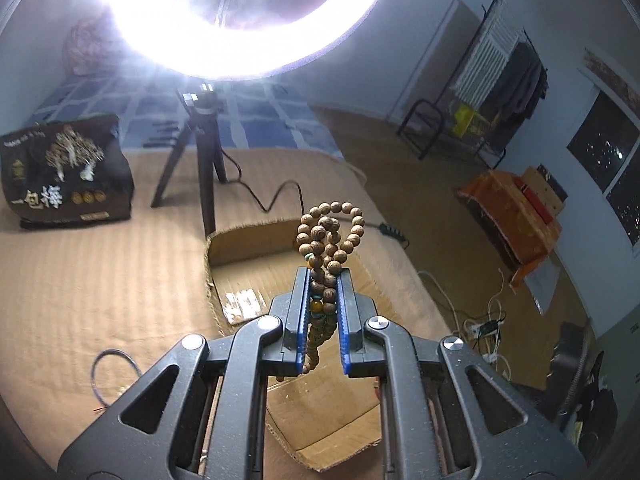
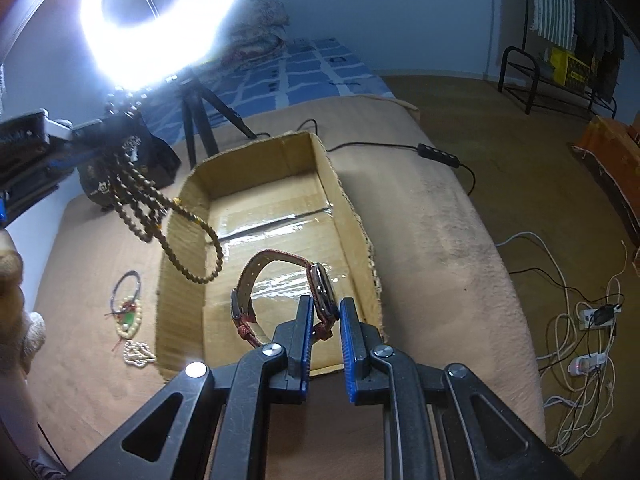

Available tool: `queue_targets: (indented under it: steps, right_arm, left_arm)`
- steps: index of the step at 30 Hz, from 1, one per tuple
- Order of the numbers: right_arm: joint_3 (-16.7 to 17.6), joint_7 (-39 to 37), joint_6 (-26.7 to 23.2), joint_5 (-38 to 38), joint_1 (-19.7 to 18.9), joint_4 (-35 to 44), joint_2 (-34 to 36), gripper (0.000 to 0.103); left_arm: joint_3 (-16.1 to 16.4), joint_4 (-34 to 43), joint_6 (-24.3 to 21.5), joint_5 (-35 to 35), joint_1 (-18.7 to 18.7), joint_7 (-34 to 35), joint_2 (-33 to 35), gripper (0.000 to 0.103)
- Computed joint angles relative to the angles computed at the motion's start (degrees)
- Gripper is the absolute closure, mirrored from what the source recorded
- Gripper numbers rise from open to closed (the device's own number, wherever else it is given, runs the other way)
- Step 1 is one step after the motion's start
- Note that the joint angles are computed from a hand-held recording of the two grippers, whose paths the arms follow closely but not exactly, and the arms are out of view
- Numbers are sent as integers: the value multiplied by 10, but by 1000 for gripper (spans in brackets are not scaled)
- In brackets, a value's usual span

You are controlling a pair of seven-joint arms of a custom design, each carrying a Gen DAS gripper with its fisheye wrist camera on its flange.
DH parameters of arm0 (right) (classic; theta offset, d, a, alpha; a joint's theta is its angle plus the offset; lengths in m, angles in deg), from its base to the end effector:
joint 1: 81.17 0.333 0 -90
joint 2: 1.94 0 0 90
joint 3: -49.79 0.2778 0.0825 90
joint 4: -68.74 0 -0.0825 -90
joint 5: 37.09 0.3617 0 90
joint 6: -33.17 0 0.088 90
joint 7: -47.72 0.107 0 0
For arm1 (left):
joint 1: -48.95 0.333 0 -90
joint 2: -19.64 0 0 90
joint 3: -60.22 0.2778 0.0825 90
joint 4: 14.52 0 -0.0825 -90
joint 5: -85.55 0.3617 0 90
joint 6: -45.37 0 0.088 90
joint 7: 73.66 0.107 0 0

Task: Organize jewelry
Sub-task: 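Carry the bead strand and watch into the cardboard box and open both tools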

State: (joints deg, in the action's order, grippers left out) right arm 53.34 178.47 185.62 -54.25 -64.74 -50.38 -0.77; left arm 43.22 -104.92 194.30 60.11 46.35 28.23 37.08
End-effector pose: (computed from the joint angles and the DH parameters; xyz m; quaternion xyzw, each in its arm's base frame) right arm 0.5356 0.2035 0.4531 -0.6285 0.7207 -0.1682 0.2392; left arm 0.6377 -0.1910 0.5232 -0.5773 0.7102 -0.3973 0.0669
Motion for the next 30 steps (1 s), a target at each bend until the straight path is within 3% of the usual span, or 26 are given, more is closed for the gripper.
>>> queue_targets:
  steps: [18, 19, 21, 22, 24, 30]
  right_arm:
    - [-7, -23, -11, 12, 7, 14, 23, 88]
    - [-7, -18, -9, 6, 8, 13, 22, 86]
    - [-9, -3, -2, -12, 10, 10, 18, 66]
    - [-9, 4, -1, -22, 10, 10, 17, 62]
    - [-9, 21, 0, -46, 11, 9, 13, 48]
    - [-6, 36, 2, -63, 9, 10, 8, 40]
  left_arm:
    - [-6, 28, -52, 30, 2, -13, 49, 92]
    - [-4, 31, -56, 34, 2, -14, 51, 87]
    - [-3, 30, -56, 37, 2, -14, 50, 71]
    - [-3, 25, -52, 36, 3, -13, 46, 67]
    - [-2, 15, -46, 37, 4, -9, 38, 67]
    - [6, -15, -32, 42, 6, -2, 9, 67]
